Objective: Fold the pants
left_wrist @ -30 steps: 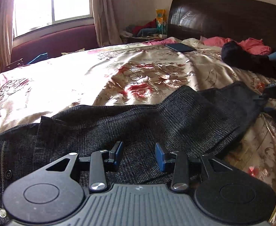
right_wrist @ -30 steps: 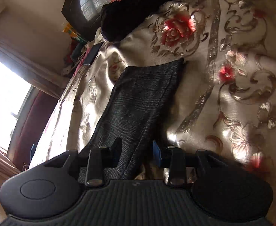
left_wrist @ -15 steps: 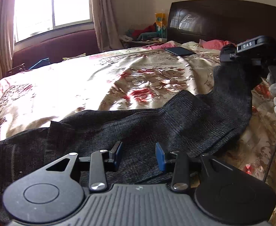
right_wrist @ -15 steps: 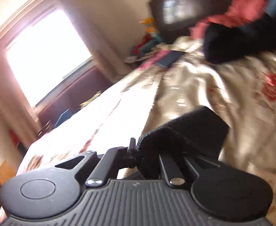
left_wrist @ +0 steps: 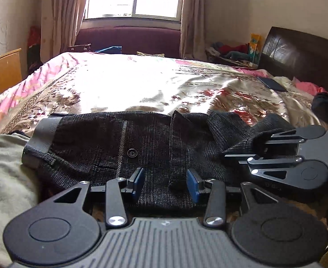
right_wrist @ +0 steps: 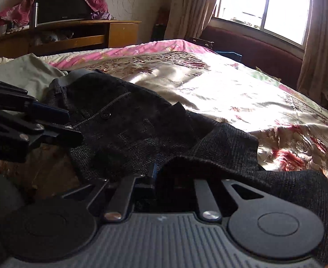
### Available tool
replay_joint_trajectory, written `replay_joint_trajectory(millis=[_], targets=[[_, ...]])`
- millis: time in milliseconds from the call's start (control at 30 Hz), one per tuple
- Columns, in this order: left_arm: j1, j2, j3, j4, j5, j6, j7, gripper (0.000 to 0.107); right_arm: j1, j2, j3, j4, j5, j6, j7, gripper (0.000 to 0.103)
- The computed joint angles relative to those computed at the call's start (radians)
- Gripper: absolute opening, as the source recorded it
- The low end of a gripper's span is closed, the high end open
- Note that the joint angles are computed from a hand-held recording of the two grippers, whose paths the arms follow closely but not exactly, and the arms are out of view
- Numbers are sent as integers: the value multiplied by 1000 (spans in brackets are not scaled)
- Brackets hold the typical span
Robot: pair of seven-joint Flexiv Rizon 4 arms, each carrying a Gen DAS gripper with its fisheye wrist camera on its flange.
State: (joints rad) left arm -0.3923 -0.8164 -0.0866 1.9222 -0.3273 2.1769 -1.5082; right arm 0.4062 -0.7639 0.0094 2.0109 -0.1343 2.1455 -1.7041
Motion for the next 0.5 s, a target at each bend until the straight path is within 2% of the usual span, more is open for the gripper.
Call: replay_joint_trajectory(millis=[33, 67, 133, 167, 200, 300, 367, 400, 433, 500], targets=[[23, -5, -20, -1, 23, 4, -14, 54, 38, 1, -38, 6, 19, 20, 1, 9], [36, -6, -30, -2, 37, 5, -24, 54, 105, 2, -85, 9, 82, 41, -63, 9], [56, -6, -42, 8, 63, 32, -49, 54, 244, -26, -190, 9, 177, 93, -330, 13], [54, -4, -36, 17, 65, 51, -55, 54, 309, -56, -263, 16, 168, 129, -430, 13], [38, -1, -17, 25, 50, 65, -49, 54, 345, -74, -305, 30, 158, 158, -465, 13], [-14, 8, 34, 50, -23, 89, -9, 55, 376, -89, -343, 68, 128, 178, -640, 12], [18, 16, 12, 73, -9, 92, -23, 55, 402, -121, -382, 87, 119, 218, -777, 21], [32, 18, 2, 81, -1, 94, -34, 55, 396, -128, -385, 92, 107, 232, -822, 30], [45, 18, -8, 87, 8, 95, -47, 55, 384, -119, -375, 93, 104, 215, -833, 40], [61, 17, -19, 96, 24, 105, -68, 55, 330, -52, -300, 67, 130, 63, -732, 44]])
